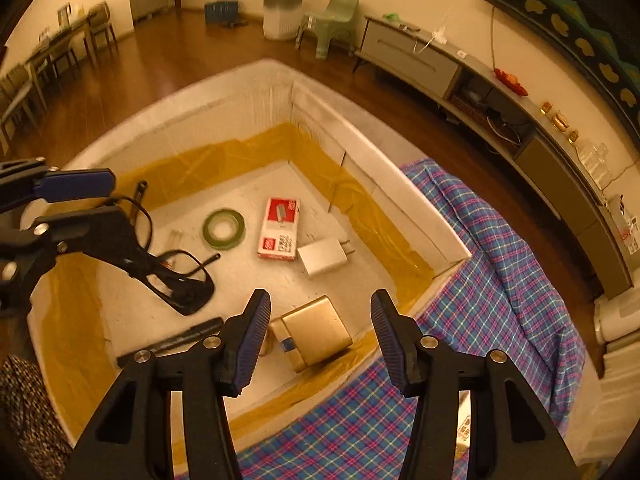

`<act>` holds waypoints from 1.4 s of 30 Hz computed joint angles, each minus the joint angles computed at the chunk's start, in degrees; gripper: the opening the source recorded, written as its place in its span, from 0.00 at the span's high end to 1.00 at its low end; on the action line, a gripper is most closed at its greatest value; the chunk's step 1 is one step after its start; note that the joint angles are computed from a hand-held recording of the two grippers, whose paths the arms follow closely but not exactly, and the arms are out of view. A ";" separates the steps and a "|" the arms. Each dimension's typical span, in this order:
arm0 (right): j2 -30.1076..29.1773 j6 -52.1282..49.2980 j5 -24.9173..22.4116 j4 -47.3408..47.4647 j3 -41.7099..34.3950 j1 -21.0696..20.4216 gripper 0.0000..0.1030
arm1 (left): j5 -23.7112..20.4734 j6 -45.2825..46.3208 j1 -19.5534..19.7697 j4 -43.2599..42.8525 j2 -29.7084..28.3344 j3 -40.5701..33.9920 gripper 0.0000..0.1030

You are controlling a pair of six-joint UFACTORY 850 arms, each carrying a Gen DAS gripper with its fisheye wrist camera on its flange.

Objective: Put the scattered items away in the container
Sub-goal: 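Move both grippers back toward the white tissue pack and purple figure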

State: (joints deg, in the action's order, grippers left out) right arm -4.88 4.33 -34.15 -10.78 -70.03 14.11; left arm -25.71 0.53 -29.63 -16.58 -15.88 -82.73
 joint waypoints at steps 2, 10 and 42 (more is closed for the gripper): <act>3.49 -0.38 2.82 2.80 2.90 0.14 0.45 | 0.80 3.86 0.63 -5.51 1.58 1.11 0.55; 17.28 -5.15 10.61 13.94 15.24 1.04 0.39 | 1.17 7.73 -1.18 -9.29 5.72 3.53 0.55; 39.01 -43.75 4.45 41.23 37.09 -44.88 0.39 | -2.75 -14.33 -25.24 19.71 -17.31 -18.80 0.49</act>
